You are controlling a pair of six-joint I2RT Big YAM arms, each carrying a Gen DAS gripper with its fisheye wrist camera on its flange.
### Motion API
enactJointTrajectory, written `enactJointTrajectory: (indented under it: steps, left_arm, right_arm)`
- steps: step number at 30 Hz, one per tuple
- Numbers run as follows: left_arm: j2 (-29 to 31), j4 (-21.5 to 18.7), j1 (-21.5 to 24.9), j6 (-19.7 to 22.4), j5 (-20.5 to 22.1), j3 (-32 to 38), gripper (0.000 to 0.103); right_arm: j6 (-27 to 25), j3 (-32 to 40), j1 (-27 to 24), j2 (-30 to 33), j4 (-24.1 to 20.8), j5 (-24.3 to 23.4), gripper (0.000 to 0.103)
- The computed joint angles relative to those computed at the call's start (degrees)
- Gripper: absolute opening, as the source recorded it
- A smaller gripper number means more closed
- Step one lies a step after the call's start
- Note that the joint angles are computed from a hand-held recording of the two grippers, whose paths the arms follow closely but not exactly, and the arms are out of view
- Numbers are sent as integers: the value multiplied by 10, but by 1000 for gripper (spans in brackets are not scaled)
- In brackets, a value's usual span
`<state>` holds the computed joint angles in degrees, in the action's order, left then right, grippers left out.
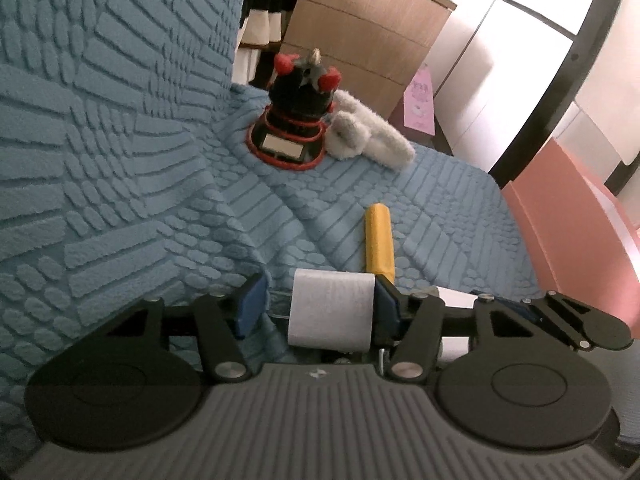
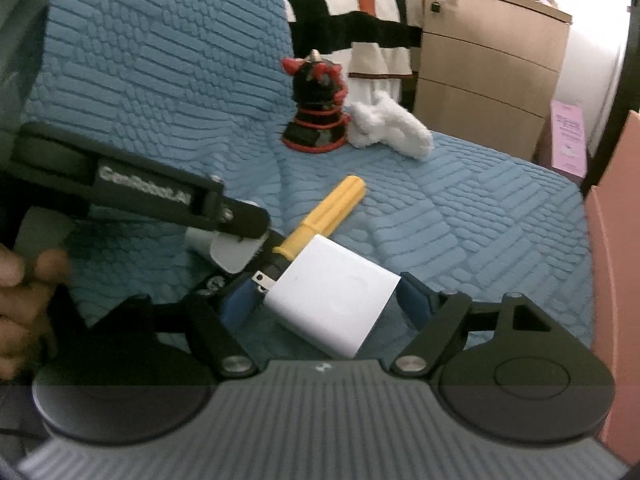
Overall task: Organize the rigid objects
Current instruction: 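Close the left gripper on the white cube charger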
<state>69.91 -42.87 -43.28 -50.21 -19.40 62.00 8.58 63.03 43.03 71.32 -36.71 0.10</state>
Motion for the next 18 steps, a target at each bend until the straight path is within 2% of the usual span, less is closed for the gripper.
enactJointTrajectory:
  steps: [5,10,12,15,18]
  left_arm:
    - [1,-14,-15,14,-21,10,64]
    - [-1,-28,-20,1,-45,12,65]
    - [-11,-17,-21,-2,-46,4,65]
    - [-17,2,-28,14,-53,0,65]
    - [-8,3,-28,20,-48,4,65]
  right_arm:
    - [20,-1,-2,-10,-14,21,79]
    - [42,1,-4,-14,-41,32,79]
    - [48,0,-3,-17,-47,35,79]
    - [51,0,-2,-19,-50,38,79]
    - [53,0,-1,-20,-52,38,79]
